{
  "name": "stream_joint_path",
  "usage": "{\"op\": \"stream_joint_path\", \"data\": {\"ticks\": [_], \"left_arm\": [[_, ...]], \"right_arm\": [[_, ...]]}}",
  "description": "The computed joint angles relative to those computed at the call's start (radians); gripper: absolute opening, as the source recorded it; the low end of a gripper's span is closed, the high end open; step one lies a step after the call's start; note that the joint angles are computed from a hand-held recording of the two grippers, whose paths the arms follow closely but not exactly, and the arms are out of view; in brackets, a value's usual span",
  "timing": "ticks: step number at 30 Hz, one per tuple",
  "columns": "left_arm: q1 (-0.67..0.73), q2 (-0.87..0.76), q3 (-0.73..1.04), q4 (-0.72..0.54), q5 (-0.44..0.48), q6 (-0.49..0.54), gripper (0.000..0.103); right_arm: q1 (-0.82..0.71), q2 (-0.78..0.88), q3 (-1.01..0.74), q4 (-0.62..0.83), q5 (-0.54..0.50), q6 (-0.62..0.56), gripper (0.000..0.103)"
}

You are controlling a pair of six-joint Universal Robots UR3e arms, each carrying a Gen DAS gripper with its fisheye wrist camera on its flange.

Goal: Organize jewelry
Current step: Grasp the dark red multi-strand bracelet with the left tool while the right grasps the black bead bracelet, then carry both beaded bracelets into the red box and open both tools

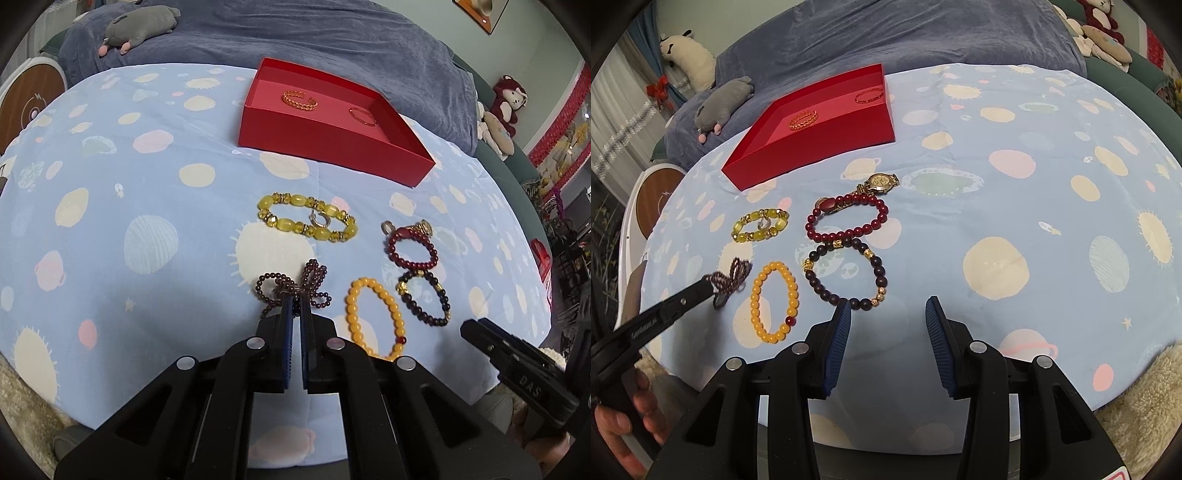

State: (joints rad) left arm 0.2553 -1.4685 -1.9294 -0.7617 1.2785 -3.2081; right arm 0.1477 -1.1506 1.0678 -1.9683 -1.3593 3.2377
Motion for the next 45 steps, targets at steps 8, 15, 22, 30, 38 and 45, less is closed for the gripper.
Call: {"op": "stream_joint_path", "data": {"ticks": [8, 15, 22, 30, 38, 45], "left_arm": [[0.016, 0.035, -0.050, -0.020, 0.010, 0.000, 0.003], [0.021, 0.039, -0.056, -0.029, 0.013, 0.000, 0.003], [0.027, 0.038, -0.065, -0.020, 0.006, -0.010, 0.006], [0.006, -0.016, -0.029, -0.002, 0.029, -0.042, 0.013], [0.009, -0.043, -0.001, -0.007, 0.016, -0.044, 0.004], [0.014, -0.011, 0.029, -0.041, -0.014, -0.036, 0.003]], "right_arm": [[0.017, 0.093, -0.123, 0.031, -0.020, 0.007, 0.041], [0.043, 0.196, -0.264, 0.083, -0.047, -0.017, 0.034], [0.057, 0.236, -0.310, 0.098, -0.059, -0.039, 0.019], [0.049, 0.240, -0.317, 0.107, -0.040, -0.043, 0.008], [0.036, 0.199, -0.267, 0.100, -0.007, -0.028, 0.008], [0.015, 0.132, -0.222, 0.094, 0.025, -0.015, 0.008]]}}
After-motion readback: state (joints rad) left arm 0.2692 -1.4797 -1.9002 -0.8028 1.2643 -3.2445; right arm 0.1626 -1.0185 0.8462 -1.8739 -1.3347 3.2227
